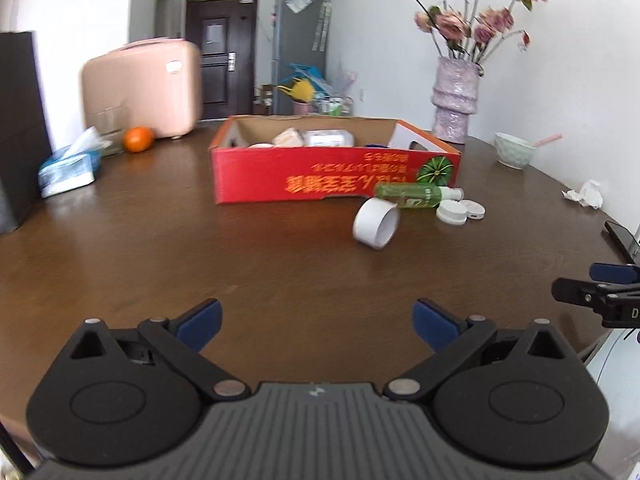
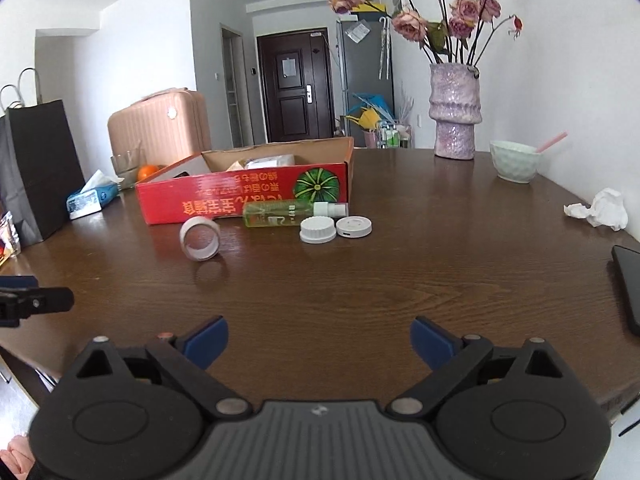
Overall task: Organize rigid objects
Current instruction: 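Grasp a white cap with the right gripper while the left grasps the white tape roll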
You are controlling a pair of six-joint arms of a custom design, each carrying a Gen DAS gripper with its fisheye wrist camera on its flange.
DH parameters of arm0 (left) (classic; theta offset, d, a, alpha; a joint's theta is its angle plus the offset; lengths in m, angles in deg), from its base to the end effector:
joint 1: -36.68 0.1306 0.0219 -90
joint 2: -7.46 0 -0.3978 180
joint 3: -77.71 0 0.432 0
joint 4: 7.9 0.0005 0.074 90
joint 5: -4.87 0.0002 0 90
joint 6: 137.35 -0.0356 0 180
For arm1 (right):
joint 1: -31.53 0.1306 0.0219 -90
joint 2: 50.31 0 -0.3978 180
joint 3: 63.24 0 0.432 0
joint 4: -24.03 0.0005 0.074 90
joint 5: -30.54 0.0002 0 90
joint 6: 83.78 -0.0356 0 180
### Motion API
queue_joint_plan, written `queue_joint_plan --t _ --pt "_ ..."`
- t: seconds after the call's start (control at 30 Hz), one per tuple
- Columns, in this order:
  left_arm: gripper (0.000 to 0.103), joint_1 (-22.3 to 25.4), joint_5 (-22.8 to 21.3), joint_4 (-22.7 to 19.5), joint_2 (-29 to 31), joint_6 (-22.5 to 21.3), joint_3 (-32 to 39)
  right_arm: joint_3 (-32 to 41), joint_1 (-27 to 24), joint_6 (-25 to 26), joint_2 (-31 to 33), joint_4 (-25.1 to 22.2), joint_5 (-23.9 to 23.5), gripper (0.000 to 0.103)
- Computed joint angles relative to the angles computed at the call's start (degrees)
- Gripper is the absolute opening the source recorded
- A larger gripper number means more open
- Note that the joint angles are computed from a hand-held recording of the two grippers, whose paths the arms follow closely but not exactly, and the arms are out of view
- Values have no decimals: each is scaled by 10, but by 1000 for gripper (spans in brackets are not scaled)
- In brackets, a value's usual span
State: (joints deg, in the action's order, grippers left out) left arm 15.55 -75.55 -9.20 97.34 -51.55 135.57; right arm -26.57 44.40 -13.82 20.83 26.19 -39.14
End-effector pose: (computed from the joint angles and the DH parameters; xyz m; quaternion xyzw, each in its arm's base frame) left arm 0.4439 -0.1784 0.2392 0.2310 0.8470 -0.1423 0.4571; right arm 0.3344 0.0632 0.2050 0.1388 0.8552 -0.0137 0.4992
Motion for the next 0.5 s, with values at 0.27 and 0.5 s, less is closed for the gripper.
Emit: queue_joint_plan --t 0.27,0.5 --pt "98 -20 24 -56 122 0 136 94 -71 27 111 2 -90 77" --pt "71 -21 58 -99 192 -1 221 200 -96 67 220 -18 -122 61"
